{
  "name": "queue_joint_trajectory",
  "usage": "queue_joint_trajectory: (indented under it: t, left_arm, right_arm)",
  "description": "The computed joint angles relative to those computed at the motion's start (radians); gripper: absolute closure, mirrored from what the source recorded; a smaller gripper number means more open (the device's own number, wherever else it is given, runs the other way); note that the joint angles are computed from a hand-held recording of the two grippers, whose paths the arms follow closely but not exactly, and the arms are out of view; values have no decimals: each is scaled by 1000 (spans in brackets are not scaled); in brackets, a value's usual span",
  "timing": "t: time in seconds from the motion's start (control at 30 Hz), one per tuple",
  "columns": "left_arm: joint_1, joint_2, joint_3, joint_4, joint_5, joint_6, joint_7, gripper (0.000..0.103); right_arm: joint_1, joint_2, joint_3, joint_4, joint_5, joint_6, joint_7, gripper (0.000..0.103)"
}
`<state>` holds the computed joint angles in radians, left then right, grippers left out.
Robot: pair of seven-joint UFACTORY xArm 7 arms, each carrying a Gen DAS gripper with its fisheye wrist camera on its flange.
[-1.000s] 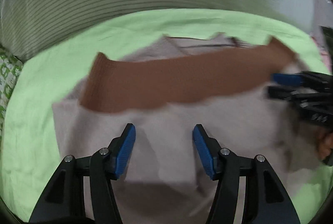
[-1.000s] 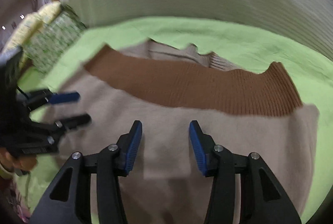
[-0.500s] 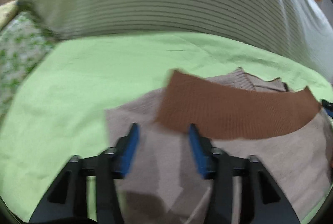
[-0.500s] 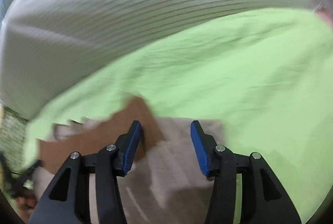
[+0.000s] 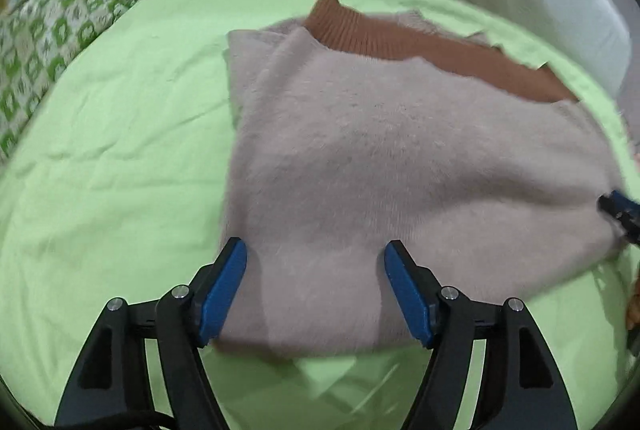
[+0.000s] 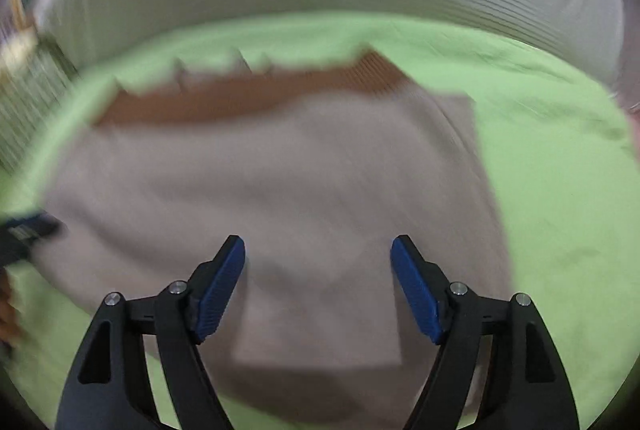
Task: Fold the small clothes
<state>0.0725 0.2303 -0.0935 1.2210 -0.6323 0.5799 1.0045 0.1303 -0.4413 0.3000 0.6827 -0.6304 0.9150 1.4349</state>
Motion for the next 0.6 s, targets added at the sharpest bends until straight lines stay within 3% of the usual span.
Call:
queue_joint_trajectory:
  t: [0.1,0.17,0.23,0.37,0.43,0.6]
  left_arm:
    - [-2,-46,26,-42,40,-48,-46,28]
    - [25,-60,38,-31,-10,20,-90,25]
    - [46,-52,62,1,-34,110,-198,20]
    - [50,-57,84,-14,-11,158,-395,20]
    - [57,-49,79,-12,-34,196,-424,19]
    - [25,-35,53,-8,-39,164,-465,19]
  right_arm:
    - [22,-82,37,-23,37,104,15,27]
    - [1,-129,68,-28,64,129,24,27]
    - [23,-222,19,-90,41,23,79,26]
    - [-40,-260,35,-115,42,-133,137,26]
    - [-74,-246,50,-120,31,-224,152,26]
    - [-145,-187,79,-131,31,-353,183,26]
